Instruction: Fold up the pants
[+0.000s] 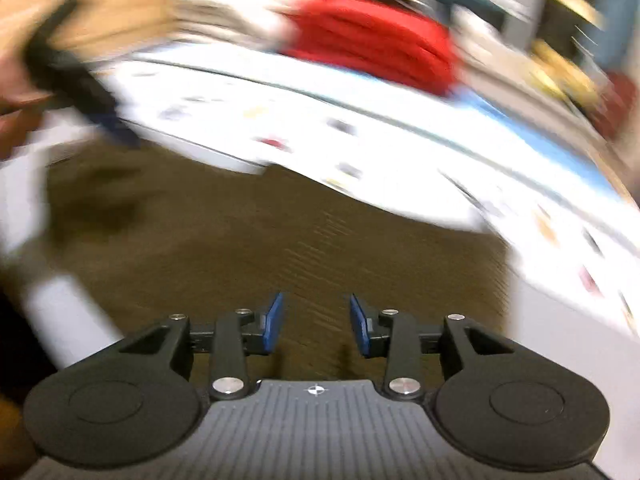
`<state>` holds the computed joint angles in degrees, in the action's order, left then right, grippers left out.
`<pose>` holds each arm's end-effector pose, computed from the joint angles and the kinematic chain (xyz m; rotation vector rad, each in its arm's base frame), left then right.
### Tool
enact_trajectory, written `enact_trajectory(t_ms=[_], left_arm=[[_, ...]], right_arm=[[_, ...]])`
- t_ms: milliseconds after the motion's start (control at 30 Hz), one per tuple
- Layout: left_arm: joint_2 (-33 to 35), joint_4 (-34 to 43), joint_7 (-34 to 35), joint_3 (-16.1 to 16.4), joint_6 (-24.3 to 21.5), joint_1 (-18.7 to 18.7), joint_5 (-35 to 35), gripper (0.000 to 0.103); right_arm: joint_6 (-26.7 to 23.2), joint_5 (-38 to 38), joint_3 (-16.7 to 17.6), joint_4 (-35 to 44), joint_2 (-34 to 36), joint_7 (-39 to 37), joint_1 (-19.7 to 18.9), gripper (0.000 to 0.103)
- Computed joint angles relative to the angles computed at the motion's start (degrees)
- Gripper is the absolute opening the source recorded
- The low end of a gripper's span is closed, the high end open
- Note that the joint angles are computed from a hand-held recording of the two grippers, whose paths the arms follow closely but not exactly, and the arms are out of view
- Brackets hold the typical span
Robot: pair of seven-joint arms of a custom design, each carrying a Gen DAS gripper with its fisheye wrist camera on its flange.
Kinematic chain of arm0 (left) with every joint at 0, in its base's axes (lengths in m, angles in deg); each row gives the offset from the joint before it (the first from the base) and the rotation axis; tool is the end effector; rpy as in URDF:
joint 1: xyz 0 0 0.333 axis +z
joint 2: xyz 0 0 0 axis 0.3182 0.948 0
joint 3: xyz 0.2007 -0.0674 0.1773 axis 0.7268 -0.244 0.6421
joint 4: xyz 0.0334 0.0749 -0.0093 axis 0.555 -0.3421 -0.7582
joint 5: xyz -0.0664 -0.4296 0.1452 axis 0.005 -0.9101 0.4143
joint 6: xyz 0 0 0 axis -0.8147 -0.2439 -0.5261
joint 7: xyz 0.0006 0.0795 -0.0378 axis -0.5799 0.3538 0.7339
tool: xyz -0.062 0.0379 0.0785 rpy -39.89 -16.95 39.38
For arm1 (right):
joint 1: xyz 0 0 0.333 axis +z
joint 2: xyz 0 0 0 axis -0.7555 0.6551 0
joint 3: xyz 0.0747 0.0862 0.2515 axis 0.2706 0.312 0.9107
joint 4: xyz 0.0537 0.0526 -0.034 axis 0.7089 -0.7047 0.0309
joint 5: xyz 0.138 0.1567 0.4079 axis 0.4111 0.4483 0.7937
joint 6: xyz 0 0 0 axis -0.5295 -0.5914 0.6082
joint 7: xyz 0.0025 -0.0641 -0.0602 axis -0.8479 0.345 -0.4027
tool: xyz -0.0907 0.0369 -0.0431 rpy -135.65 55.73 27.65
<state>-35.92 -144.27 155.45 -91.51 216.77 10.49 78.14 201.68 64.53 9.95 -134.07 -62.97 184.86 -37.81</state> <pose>0.7006 -0.2203 0.5555 -1.7795 2.2706 -0.8091 0.4578 0.1409 0.4934 -1.9165 1.8318 -0.7902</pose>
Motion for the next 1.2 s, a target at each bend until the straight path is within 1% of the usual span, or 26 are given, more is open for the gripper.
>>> enact_trajectory(t_ms=[33,67,100,133,167,200,233,267,300,333,367,400,533,600,633,667,700,767,800,833,867,900,967,1067,1133,1200], left_arm=[[0.14,0.17,0.19,-0.13,0.03,-0.11,-0.08,0.041],[0.17,0.23,0.35,-0.24,0.05,-0.21,-0.17,0.041],[0.23,0.26,0.49,-0.32,0.1,-0.31,-0.25,0.041],[0.27,0.33,0.65,-0.42,0.12,-0.4,-0.38,0.041],[0.24,0.3,0.76,-0.49,0.17,-0.49,-0.51,0.041],[0.18,0.23,0.81,-0.55,0.25,-0.59,-0.61,0.041],[0.13,0.16,0.84,-0.6,0.29,-0.7,-0.65,0.041],[0.11,0.13,0.92,-0.63,0.25,-0.8,-0.63,0.041],[0.12,0.12,1.08,-0.65,0.22,-0.9,-0.56,0.041],[0.07,0.03,1.25,-0.67,0.24,-0.97,-0.51,0.041],[-0.06,-0.15,1.45,-0.68,0.25,-1.02,-0.45,0.041],[-0.11,-0.25,1.56,-0.65,0.23,-1.11,-0.25,0.041],[-0.08,-0.38,1.23,-0.28,-0.02,-1.09,0.54,0.041],[-0.24,-0.61,1.08,-0.01,0.04,-0.81,0.77,0.041],[-0.29,-0.72,0.69,0.15,-0.04,-0.68,0.94,0.041],[-0.35,-0.81,0.36,0.28,-0.15,-0.54,1.09,0.041],[-0.45,-0.93,0.09,0.4,-0.23,-0.39,1.23,0.041],[-0.76,-1.28,0.07,0.48,-0.17,-0.03,1.13,0.041],[-0.86,-1.42,0.31,0.48,-0.15,0.15,1.03,0.041],[-0.91,-1.49,0.55,0.49,-0.17,0.26,1.06,0.041],[-0.9,-1.48,0.62,0.52,-0.22,0.34,1.15,0.041],[-0.83,-1.39,0.66,0.55,-0.22,0.47,1.06,0.041],[-0.88,-1.4,0.83,0.56,0.04,0.92,0.12,0.041],[-1.07,-1.55,0.77,0.61,0.7,1.49,-1.2,0.041],[-1.14,-1.54,0.72,0.65,0.89,1.84,-1.94,0.041],[-1.72,-2.17,1.38,0.61,1.2,2.22,-2.79,0.041]], right_arm=[[-6.21,-0.67,0.75,0.63,0.45,1.25,-1.95,0.027],[-11.46,-2.18,0.73,1.23,0.98,3.95,-2.91,0.008],[-16.26,-2.41,2.3,1.72,1.54,7.29,-5.78,0.009],[-17.88,-2.0,1.88,1.35,1.22,9.75,-6.65,0.014],[-16.29,-0.46,-0.54,0.01,-0.27,11.63,-5.93,0.017],[-12.96,1.42,-2.41,-1.55,-2.11,13.14,-5.53,0.017],[-9.42,1.91,-3.17,-3.4,-4.36,14.34,-5.61,0.017],[-5.61,1.0,-2.87,-4.79,-5.98,15.35,-6.21,0.017],[-3.2,-0.02,-2.43,-5.27,-6.62,15.48,-6.72,0.02],[-1.23,-0.63,-2.41,-5.25,-6.54,15.04,-6.99,0.023],[0.42,-0.4,-2.95,-4.6,-5.58,14.18,-6.82,0.032],[1.59,0.22,-3.73,-3.79,-4.58,13.09,-6.56,0.038],[7.57,1.74,-5.64,-0.56,1.75,8.59,-6.52,0.039],[5.7,1.76,-5.11,2.79,6.36,6.37,-6.91,0.039],[4.77,1.04,-4.16,5.05,8.69,6.52,-7.54,0.039],[5.0,0.0,-3.57,5.69,9.92,7.26,-8.38,0.039],[6.24,-0.93,-3.11,5.64,10.47,8.82,-9.17,0.039],[8.77,-2.07,-3.27,6.67,12.45,9.88,-9.97,0.039],[7.65,-2.76,-3.26,8.17,14.34,9.12,-10.19,0.039],[4.42,-2.84,-2.96,9.47,15.59,8.67,-9.94,0.039],[1.43,-1.88,-3.41,10.52,16.73,7.82,-9.37,0.038],[0.16,-0.64,-4.07,10.59,17.02,7.69,-8.94,0.038],[-0.28,0.07,-4.24,10.32,15.89,9.66,-8.79,0.038],[0.2,1.55,-4.73,7.81,10.54,7.54,-7.15,0.038],[-2.49,1.82,-4.04,6.03,6.47,6.03,-6.18,0.039],[-7.51,5.78,-5.41,4.49,3.52,1.21,-3.08,0.039]])
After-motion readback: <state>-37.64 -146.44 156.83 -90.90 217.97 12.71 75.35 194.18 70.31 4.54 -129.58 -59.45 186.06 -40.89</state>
